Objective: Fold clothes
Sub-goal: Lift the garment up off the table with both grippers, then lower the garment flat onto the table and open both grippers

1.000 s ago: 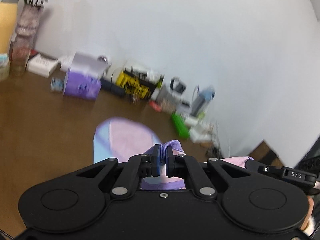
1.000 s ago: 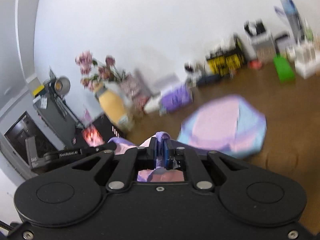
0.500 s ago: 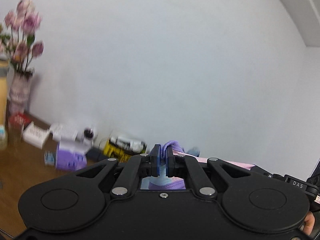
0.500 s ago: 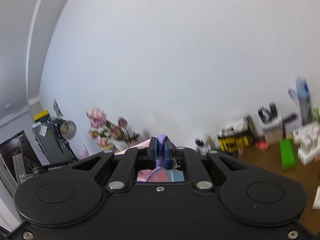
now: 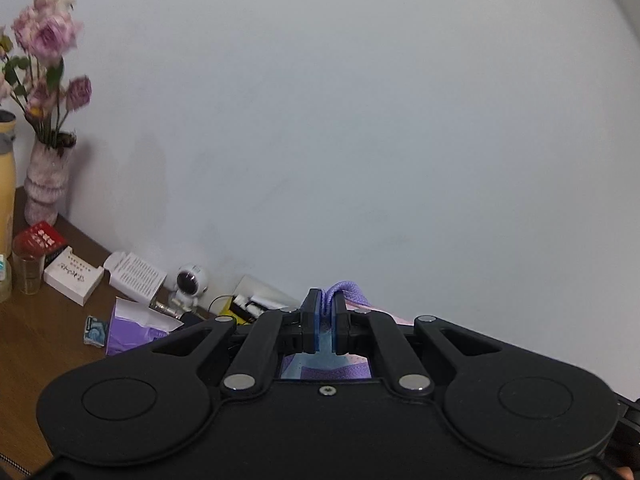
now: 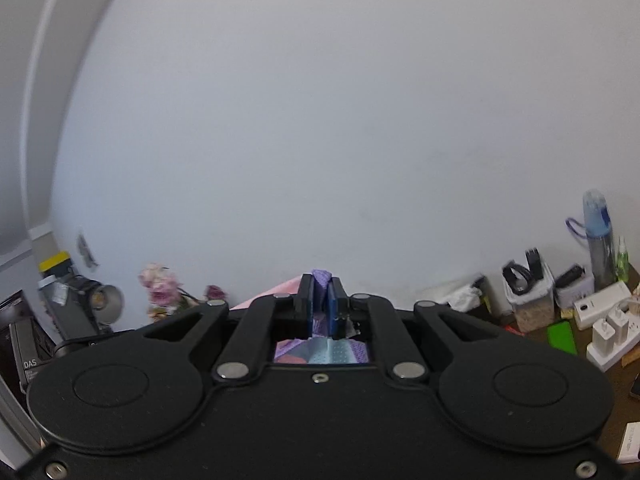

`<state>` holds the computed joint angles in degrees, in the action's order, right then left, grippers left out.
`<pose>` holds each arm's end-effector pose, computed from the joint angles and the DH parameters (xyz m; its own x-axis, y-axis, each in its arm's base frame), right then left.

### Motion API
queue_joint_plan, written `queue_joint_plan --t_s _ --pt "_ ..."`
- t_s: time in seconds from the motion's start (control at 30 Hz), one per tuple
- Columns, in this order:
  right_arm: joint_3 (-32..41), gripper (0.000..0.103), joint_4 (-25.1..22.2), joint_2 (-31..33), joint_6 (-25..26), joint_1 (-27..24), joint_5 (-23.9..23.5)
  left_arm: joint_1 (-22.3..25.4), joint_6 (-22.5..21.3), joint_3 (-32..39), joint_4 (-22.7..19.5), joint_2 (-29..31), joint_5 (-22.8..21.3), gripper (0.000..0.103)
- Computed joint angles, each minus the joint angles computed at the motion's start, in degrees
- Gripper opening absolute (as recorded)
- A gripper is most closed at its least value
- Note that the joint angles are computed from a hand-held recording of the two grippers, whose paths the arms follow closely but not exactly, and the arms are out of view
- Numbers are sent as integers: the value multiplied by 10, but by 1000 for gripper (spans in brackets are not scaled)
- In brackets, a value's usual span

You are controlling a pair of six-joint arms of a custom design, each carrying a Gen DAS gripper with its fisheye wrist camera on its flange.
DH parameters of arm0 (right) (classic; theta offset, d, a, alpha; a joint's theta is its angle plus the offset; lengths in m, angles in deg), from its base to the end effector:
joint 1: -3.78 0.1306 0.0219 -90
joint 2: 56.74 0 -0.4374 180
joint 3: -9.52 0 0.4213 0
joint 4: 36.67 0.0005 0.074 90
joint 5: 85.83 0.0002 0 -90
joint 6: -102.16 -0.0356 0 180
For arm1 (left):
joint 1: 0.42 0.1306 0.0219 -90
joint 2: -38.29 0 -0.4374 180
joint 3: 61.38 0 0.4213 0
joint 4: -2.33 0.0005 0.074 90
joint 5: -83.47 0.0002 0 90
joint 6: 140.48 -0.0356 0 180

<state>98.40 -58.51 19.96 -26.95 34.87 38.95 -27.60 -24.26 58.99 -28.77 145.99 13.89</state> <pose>0.3831 0.2067 0.6276 -0.0753 0.5596 -0.8253 0.1352 0.8257 0.5476 0.5881 -0.3165 0.6056 -0.5715 -0.1720 -0.8024 0.5239 0.6761 -0.5181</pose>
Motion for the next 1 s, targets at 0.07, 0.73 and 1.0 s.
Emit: queue_joint_plan --t_s 0.07,0.73,1.0 --pt "19 9 -12 18 -11 -40 -30 -5 4 50 -15 35 -9 5" --pt "94 9 19 108 78 -169 -120 -15 29 212 12 173 3 5" --pt "-2 9 23 76 80 -128 -101 -2 13 -48 91 57 45 5"
